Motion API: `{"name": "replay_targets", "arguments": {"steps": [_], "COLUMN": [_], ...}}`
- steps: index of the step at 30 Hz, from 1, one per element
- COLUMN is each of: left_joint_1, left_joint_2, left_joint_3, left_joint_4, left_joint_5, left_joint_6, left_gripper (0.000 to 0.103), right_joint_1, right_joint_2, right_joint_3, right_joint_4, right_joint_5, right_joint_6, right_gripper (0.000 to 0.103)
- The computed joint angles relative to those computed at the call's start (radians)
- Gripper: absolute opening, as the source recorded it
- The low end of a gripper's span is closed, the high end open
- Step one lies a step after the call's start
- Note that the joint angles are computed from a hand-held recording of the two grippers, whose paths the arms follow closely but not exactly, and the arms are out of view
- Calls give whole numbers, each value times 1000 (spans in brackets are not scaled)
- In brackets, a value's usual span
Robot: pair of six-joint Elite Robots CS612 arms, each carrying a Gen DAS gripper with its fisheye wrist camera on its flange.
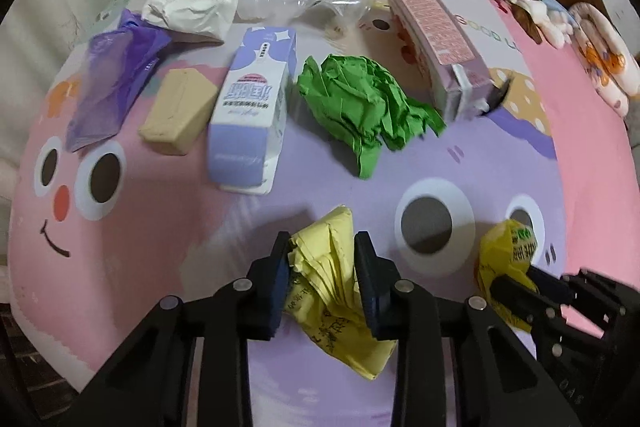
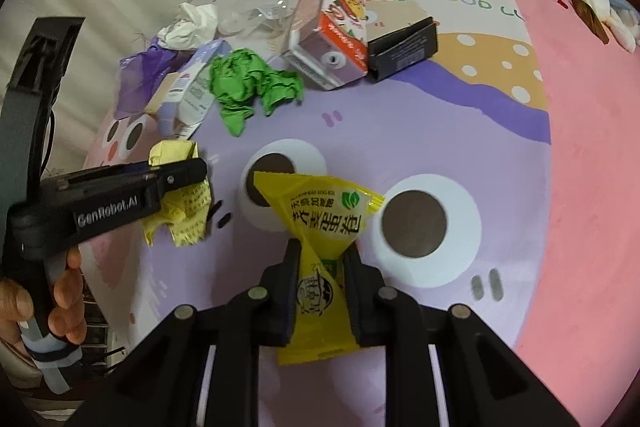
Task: Collect trash
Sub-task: 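Grasp the crumpled yellow paper with the left tool while the right tool grasps the yellow snack bag, then carry the yellow paper and yellow bag down toward the blue bin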
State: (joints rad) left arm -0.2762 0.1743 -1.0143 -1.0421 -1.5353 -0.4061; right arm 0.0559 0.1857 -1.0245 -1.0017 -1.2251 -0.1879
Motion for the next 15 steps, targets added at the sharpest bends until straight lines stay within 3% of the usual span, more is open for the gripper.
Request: {"name": "replay_targets", "arguments": {"steps": [8,15], "left_joint_1": [-8,13], "left_joint_2": [40,68], "left_joint_3": [-189,-379], "left_joint_4": [100,189], "left_joint_5": [41,56], "left_joint_6": [95,180], "left_gripper": [29,29], "right_joint_1": [23,62], "right_joint_2": [6,15], "right_joint_3": [-55,-123], "right_joint_4": [33,87], "right_joint_5": [37,57], "right_joint_6": [-3,-4], "right_gripper": [20,20]}}
